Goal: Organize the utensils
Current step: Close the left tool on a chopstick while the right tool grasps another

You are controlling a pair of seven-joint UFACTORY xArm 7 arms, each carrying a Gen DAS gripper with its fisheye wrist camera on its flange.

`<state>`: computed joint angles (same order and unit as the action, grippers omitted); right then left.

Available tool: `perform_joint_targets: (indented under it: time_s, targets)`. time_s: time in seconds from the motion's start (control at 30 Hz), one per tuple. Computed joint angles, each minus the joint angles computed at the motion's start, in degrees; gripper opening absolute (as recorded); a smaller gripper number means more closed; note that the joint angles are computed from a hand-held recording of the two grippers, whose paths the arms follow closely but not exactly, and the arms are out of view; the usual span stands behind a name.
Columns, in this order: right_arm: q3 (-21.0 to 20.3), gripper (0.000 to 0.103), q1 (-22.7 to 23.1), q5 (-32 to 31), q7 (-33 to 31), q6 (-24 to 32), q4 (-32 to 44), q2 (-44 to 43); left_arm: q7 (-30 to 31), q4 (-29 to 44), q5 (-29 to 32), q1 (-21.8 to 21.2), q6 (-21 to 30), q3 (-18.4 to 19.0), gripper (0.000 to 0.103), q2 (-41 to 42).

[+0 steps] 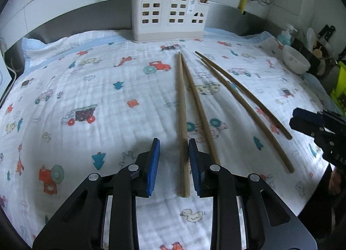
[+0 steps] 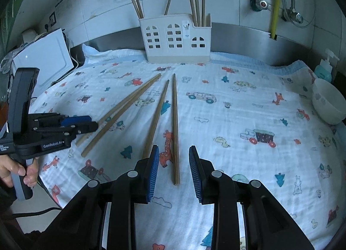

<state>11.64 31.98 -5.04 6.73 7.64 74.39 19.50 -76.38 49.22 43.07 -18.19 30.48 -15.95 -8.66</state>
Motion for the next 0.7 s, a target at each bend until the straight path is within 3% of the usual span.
perform_joint_targets:
  time_s: [0.13,0.27,0.5,0.7]
  targets:
    - [0.01,0.028,-0.09,0.63,0.28,0.59,0.91,1.09,-1.91,0.51,1.19,-0.13,0.09,-0.35,0.027,0.54]
    - [1.18,0.018,-0.87,1.53,-1.21,1.55,1.95,2.17,-2.73,0.68,1.95,-0.28,-1.09,-0.2,0.027,1.03]
    - [-2.36,0.011,2.38,-1.42,1.54,2.07,3.2,3.44,-0.76,0.74,1.58,-0.51,-3.01,0.86,0.026,1.59]
    - [-3.37,0.007,3.08,-3.49,3.77,1.58,3.04,3.28,1.51,0.55,-0.32,-0.33,-3.54,1.59,0.008,1.35]
